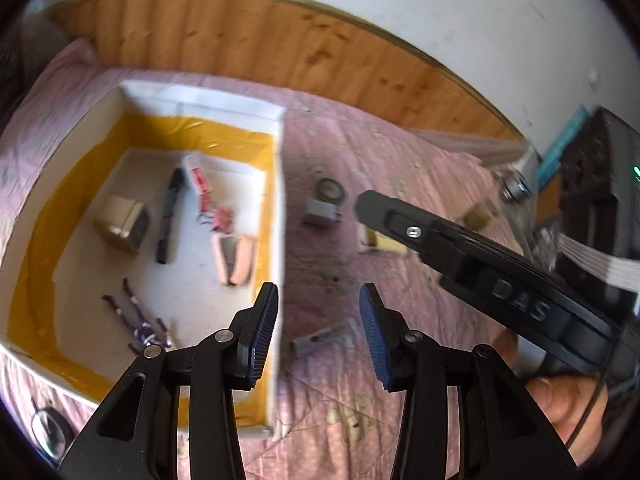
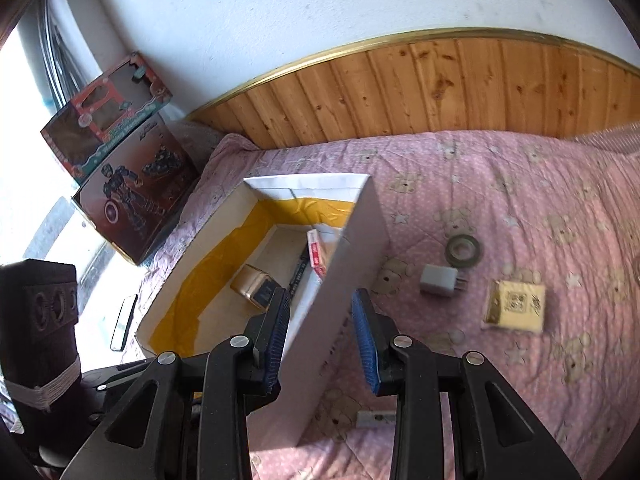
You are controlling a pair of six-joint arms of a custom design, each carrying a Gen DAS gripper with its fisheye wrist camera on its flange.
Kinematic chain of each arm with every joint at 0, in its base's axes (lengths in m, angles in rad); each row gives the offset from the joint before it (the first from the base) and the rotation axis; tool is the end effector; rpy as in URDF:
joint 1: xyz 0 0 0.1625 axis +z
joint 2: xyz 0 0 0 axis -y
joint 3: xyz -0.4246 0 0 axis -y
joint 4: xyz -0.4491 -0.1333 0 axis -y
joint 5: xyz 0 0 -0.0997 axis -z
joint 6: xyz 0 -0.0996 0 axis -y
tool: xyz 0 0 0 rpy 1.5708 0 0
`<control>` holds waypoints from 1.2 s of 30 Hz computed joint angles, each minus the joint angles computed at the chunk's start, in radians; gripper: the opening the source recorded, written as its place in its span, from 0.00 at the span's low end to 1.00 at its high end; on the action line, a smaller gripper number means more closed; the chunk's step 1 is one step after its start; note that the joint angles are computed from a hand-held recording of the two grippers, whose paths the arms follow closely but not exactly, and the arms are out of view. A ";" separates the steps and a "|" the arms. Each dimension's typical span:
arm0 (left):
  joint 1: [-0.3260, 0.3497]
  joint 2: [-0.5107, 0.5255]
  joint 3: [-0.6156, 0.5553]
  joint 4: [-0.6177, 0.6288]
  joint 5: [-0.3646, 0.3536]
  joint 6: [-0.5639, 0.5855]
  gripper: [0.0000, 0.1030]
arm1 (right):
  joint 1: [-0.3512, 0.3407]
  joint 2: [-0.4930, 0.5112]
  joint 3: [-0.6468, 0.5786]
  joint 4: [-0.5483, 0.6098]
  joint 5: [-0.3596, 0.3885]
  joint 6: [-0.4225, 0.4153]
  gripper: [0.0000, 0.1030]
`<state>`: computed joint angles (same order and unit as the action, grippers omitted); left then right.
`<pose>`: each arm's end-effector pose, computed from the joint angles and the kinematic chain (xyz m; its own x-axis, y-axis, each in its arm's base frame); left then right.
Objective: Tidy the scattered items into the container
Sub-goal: 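Withdraw both open tools from the box toward the tissue pack and tube, then grasp the clear tube with the left tool while the right tool grasps the tissue pack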
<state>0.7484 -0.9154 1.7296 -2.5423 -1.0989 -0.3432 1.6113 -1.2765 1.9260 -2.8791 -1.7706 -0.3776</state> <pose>-0.3764 -0.5932 0.1005 -0.8634 0.3428 -0.3701 0.4600 0.8362 -0.2986 0.1385 -0.6143 0.2811 -0.9031 -0.2153 0.3716 -0.3926 0.7645 -0.5112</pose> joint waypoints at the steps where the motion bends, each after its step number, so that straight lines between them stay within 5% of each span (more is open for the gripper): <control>1: -0.012 0.009 0.001 -0.005 -0.002 0.042 0.43 | -0.008 -0.010 0.009 -0.002 0.002 0.003 0.33; 6: -0.045 0.051 -0.004 0.000 -0.027 0.167 0.44 | -0.067 -0.071 0.062 -0.016 0.013 0.028 0.33; 12: -0.039 0.100 -0.022 0.041 -0.053 0.164 0.44 | -0.106 -0.087 0.083 -0.019 -0.058 0.028 0.34; 16: -0.011 0.127 -0.034 0.044 -0.056 0.144 0.46 | -0.118 -0.078 0.081 -0.041 -0.097 -0.019 0.47; 25: -0.004 0.173 -0.051 0.030 -0.056 0.203 0.50 | -0.151 0.005 0.016 -0.103 -0.169 -0.091 0.74; 36: 0.018 0.233 -0.080 0.048 0.003 0.285 0.51 | -0.182 0.152 -0.117 -0.133 -0.238 -0.209 0.79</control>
<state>0.7660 -0.6828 1.6492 -2.4943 -1.0959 -0.0583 1.4296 -1.1245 1.8091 -3.0124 -2.0085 -0.5864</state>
